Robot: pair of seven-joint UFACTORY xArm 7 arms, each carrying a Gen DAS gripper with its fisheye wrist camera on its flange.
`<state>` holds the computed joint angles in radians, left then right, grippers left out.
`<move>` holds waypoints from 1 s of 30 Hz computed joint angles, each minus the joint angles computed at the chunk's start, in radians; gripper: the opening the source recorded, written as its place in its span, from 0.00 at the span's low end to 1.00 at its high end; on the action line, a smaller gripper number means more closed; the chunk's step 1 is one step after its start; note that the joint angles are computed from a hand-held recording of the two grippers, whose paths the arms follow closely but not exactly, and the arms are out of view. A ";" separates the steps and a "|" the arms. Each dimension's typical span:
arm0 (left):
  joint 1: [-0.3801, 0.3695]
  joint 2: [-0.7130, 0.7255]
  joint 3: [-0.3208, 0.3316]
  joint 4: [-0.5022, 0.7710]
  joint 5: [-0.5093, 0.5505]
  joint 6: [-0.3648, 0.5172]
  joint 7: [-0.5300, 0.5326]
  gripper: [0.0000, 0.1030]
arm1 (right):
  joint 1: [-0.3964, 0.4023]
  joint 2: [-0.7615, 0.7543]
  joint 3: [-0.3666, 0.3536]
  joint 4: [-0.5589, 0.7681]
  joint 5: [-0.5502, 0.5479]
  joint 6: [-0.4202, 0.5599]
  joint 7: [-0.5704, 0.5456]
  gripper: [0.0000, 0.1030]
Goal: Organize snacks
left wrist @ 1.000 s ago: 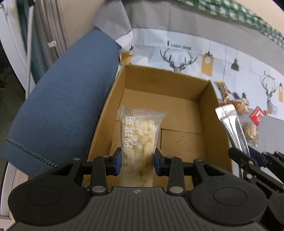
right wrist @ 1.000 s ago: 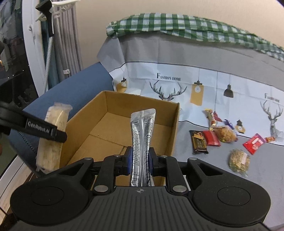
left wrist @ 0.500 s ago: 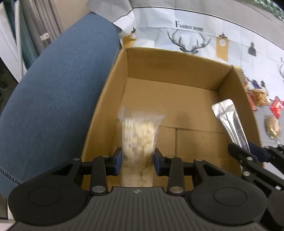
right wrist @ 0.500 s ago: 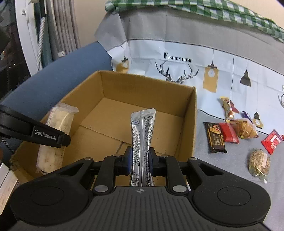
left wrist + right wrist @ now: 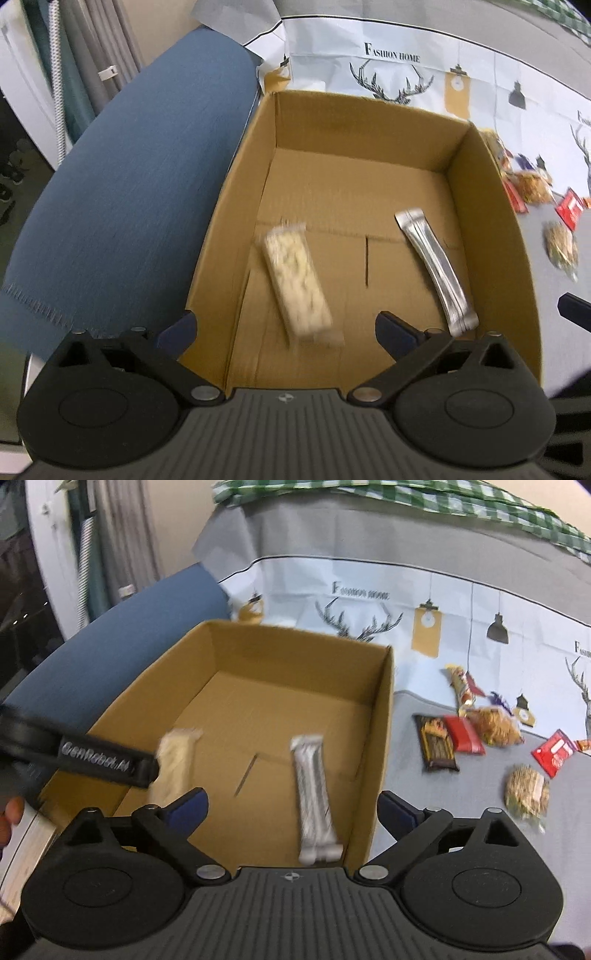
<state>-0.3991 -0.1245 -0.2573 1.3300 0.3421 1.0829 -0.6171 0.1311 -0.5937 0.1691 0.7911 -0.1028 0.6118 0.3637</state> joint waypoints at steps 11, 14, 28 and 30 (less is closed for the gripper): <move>-0.007 -0.320 -0.104 -0.190 -0.064 0.073 -0.103 1.00 | 0.044 -0.407 0.064 -0.120 -0.006 0.172 -0.011 0.99; -0.009 -0.372 -0.136 -0.214 -0.087 0.083 -0.121 1.00 | 0.051 -0.484 0.073 -0.138 -0.003 0.196 -0.014 0.99; 0.015 -0.445 -0.235 -0.198 -0.066 0.120 -0.121 1.00 | 0.017 -0.672 0.082 -0.172 0.032 0.245 0.026 0.99; 0.019 -0.448 -0.241 -0.195 -0.065 0.123 -0.121 1.00 | 0.015 -0.680 0.084 -0.175 0.036 0.244 0.029 0.99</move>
